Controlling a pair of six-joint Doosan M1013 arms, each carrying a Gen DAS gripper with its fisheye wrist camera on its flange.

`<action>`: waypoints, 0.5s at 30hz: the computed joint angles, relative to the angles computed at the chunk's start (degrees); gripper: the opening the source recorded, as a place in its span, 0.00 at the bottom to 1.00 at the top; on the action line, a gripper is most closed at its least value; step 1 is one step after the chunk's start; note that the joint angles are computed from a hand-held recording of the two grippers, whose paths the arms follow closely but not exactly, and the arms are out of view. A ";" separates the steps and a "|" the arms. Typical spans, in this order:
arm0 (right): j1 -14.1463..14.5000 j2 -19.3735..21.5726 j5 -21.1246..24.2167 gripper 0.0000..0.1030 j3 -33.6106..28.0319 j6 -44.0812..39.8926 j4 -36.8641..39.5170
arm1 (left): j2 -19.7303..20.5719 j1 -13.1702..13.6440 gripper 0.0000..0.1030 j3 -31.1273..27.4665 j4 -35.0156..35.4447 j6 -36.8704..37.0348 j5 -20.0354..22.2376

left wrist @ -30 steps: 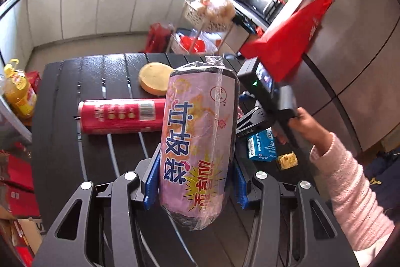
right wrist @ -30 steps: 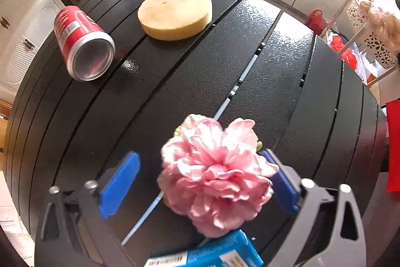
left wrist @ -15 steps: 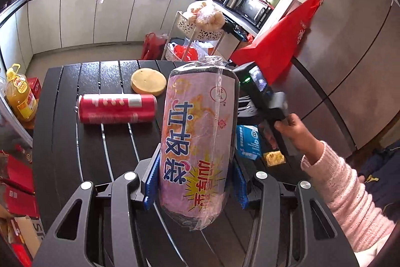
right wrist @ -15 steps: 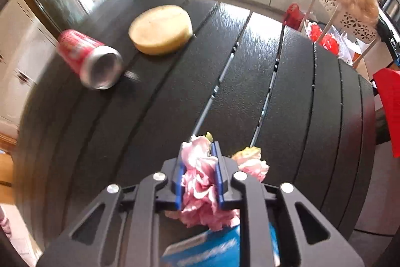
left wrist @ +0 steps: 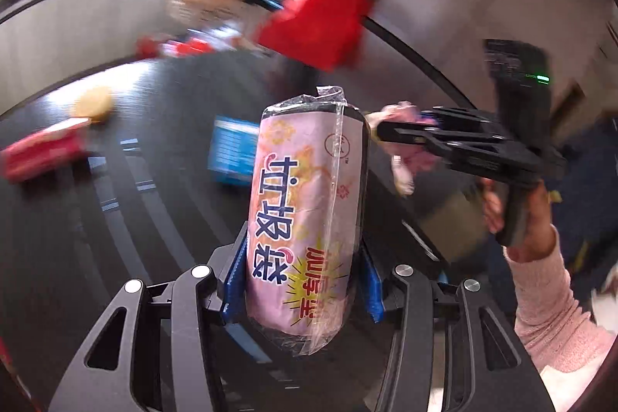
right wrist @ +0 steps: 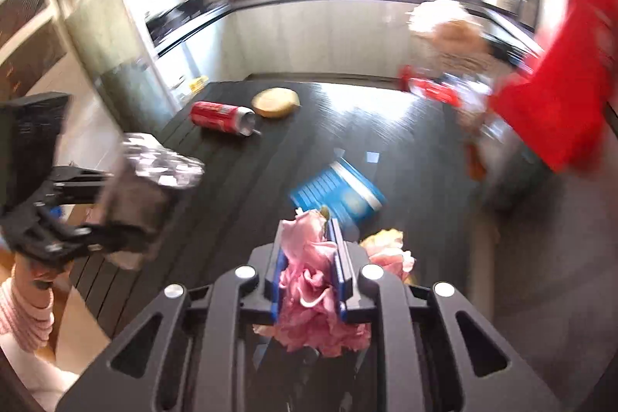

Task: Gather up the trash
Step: 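Carry the roll and puff over the blue bucket and open both tools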

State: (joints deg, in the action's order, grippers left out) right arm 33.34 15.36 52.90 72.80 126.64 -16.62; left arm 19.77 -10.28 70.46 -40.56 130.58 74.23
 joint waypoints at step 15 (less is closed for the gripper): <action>15.96 -28.57 10.11 0.21 46.08 73.02 -17.45 | -3.34 -29.50 0.45 12.54 11.10 3.23 1.38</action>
